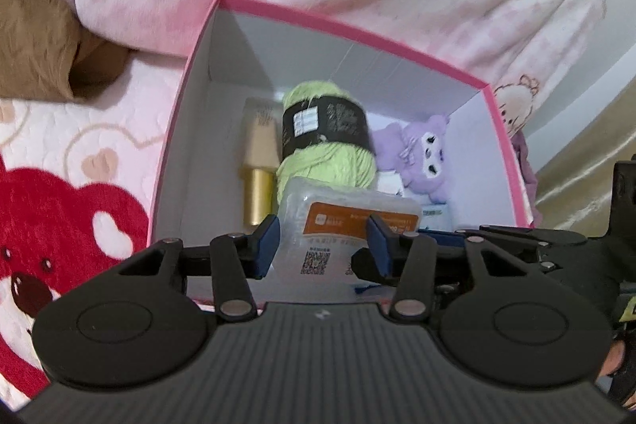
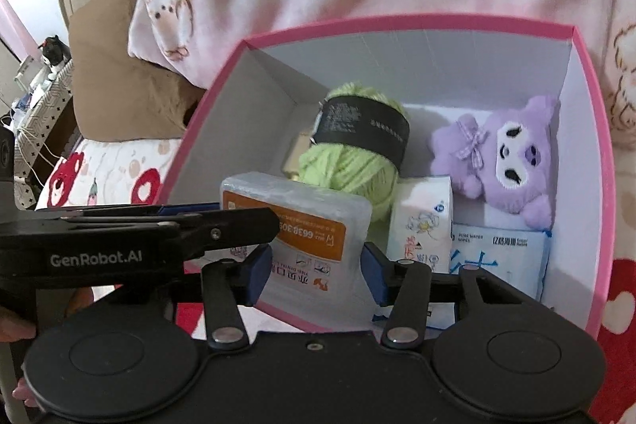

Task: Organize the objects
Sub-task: 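Lift the mask box and lower it into the pink box, then open the left tool and withdraw it from the box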

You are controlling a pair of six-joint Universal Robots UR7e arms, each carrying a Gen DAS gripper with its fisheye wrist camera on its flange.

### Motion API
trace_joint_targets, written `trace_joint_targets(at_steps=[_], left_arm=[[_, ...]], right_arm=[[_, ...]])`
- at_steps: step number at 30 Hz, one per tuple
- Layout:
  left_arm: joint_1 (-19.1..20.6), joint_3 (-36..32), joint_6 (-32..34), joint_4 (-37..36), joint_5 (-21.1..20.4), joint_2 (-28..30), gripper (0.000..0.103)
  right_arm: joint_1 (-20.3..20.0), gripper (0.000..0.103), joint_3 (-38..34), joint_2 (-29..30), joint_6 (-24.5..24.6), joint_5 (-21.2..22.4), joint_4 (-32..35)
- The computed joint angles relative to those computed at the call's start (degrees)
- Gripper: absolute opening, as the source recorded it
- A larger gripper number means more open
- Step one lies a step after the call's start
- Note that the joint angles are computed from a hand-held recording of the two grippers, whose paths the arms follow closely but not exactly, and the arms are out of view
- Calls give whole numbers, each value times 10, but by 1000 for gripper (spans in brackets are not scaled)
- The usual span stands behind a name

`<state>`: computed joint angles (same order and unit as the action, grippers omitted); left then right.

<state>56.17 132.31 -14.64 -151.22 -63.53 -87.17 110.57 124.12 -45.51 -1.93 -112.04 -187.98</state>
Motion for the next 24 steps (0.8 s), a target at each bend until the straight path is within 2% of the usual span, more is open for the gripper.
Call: trace_joint_targets(at_steps=[5, 12, 16, 20, 24], left_arm=[[4, -2, 1, 6, 11, 7, 45], [16, -10, -7, 9, -2, 16, 44], [18, -11, -12, 8, 0, 16, 44], [4, -2, -4, 7, 16, 4, 45], [-21, 0, -11, 41, 34, -23, 51]], right_arm=[[-6, 54, -7, 9, 9, 3, 14], [-6, 53, -24, 21, 18, -20, 37], [-9, 53, -26, 21, 29, -18, 41], [3, 53, -15, 16, 29, -31, 25], [21, 55, 11, -7, 24, -36, -1]])
